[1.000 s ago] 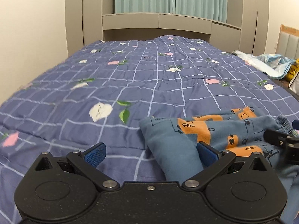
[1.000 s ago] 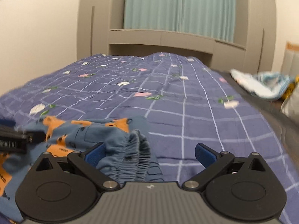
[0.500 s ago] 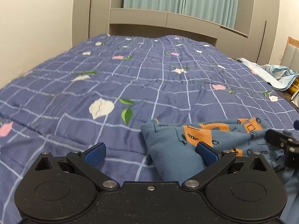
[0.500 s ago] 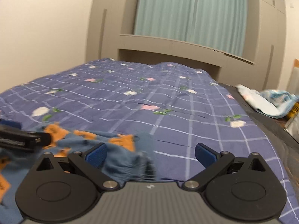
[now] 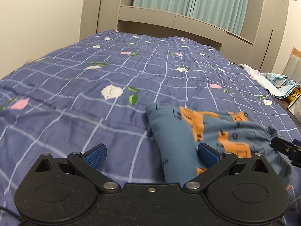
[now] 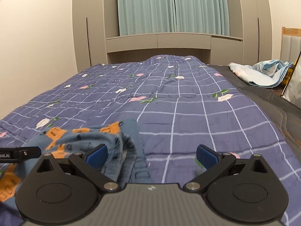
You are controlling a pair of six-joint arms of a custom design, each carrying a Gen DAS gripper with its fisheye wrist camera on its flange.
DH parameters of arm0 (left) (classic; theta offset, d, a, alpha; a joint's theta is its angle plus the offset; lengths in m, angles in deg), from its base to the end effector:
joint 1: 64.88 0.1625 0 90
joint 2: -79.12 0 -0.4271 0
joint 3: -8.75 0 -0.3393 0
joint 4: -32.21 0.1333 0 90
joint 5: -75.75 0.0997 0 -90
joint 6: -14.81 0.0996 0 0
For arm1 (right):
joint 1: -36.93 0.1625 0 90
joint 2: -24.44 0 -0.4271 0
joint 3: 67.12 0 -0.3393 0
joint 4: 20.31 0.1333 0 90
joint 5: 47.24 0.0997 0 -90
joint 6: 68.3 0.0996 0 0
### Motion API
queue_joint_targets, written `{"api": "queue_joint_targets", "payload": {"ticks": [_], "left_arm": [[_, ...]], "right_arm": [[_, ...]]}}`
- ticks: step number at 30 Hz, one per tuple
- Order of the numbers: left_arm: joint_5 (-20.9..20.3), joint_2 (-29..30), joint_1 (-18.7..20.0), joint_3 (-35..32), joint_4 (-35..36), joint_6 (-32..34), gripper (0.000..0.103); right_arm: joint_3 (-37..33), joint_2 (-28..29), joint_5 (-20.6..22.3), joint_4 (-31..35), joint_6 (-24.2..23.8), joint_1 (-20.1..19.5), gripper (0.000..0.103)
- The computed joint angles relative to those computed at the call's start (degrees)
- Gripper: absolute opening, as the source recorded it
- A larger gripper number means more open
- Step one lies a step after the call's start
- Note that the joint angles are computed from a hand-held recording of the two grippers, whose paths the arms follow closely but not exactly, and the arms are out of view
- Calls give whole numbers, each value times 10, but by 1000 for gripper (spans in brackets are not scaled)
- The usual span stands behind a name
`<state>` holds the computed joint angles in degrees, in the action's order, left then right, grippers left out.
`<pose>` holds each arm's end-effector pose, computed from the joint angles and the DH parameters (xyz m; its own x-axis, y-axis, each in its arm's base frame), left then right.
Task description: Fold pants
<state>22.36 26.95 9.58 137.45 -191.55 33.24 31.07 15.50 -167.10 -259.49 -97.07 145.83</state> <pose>0.0618 -0.4969 0.2104 -0.8153 -0.0895 -0.5721 0.4245 0.5795 -0.6957 0.2577 -0.4942 -0.0674 -0.7634 -0.1171 0.6352 -0.6043 0.4765 -0.6385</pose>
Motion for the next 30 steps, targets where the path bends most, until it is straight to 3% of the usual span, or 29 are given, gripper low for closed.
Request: {"api": "queue_joint_targets", "payload": {"ticks": [16,30], "left_arm": [[32,-9,-36,99,-59,-45,102],[43,-10,-50,128,-77,-57,102]], "right_arm": [[83,4,-9,-56,33,13,103],[101,8,4,-82,46,9,103]]}}
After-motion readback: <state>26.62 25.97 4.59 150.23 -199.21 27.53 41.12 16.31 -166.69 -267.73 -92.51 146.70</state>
